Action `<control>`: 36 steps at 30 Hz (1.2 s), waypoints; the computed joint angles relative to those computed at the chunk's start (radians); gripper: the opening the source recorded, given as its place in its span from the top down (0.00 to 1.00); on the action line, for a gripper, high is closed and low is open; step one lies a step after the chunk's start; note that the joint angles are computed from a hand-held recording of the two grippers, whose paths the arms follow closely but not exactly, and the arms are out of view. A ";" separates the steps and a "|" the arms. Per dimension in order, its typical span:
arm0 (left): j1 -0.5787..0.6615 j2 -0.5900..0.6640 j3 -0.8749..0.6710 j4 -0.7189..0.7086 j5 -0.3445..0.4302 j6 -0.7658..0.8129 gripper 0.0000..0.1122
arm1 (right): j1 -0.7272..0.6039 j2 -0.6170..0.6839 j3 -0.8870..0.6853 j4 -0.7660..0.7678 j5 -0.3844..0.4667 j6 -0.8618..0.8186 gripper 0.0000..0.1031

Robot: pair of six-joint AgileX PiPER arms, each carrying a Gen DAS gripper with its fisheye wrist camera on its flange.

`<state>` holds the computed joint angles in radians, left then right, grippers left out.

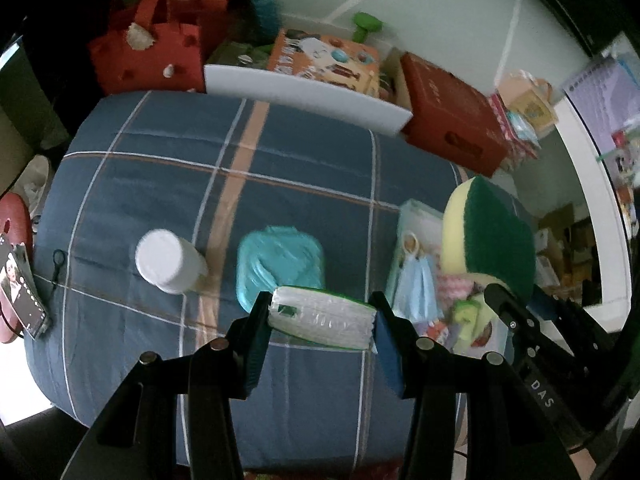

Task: Organize soft objects
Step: 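Carry the wipes pack with the left tool while the right tool carries the sponge over the tray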

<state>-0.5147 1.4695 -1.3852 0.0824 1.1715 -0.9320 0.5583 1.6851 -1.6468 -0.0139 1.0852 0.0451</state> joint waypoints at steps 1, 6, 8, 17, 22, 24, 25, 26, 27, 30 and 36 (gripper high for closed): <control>-0.021 0.003 0.002 0.005 0.000 -0.016 0.56 | -0.007 -0.021 0.033 -0.002 -0.012 0.006 0.60; -0.119 0.005 0.048 0.050 -0.054 -0.100 0.56 | -0.044 -0.109 0.212 -0.033 -0.092 0.051 0.59; -0.155 0.014 0.079 0.069 -0.092 -0.138 0.56 | -0.047 -0.126 0.271 -0.060 -0.124 0.078 0.60; -0.234 0.111 0.144 0.123 -0.257 -0.197 0.56 | -0.106 -0.179 0.476 -0.134 -0.296 0.265 0.59; -0.261 0.198 0.075 0.142 -0.297 -0.166 0.55 | -0.159 -0.171 0.525 -0.134 -0.359 0.327 0.59; -0.270 0.223 0.054 0.143 -0.314 -0.157 0.55 | -0.178 -0.172 0.547 -0.146 -0.384 0.355 0.59; -0.277 0.243 0.035 0.153 -0.326 -0.155 0.55 | -0.187 -0.169 0.555 -0.153 -0.396 0.363 0.59; -0.281 0.256 0.022 0.160 -0.332 -0.155 0.55 | -0.197 -0.169 0.566 -0.163 -0.407 0.373 0.59; -0.284 0.272 0.007 0.164 -0.343 -0.152 0.55 | -0.206 -0.169 0.577 -0.171 -0.419 0.380 0.59; -0.281 0.314 -0.024 0.156 -0.392 -0.131 0.55 | -0.231 -0.165 0.596 -0.184 -0.440 0.391 0.59; -0.259 0.403 -0.083 0.144 -0.482 -0.105 0.55 | -0.285 -0.148 0.603 -0.156 -0.456 0.352 0.59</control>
<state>-0.7739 1.8727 -1.4686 0.2264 0.6890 -1.0374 0.2736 1.5373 -1.0441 -0.1702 0.6293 0.3969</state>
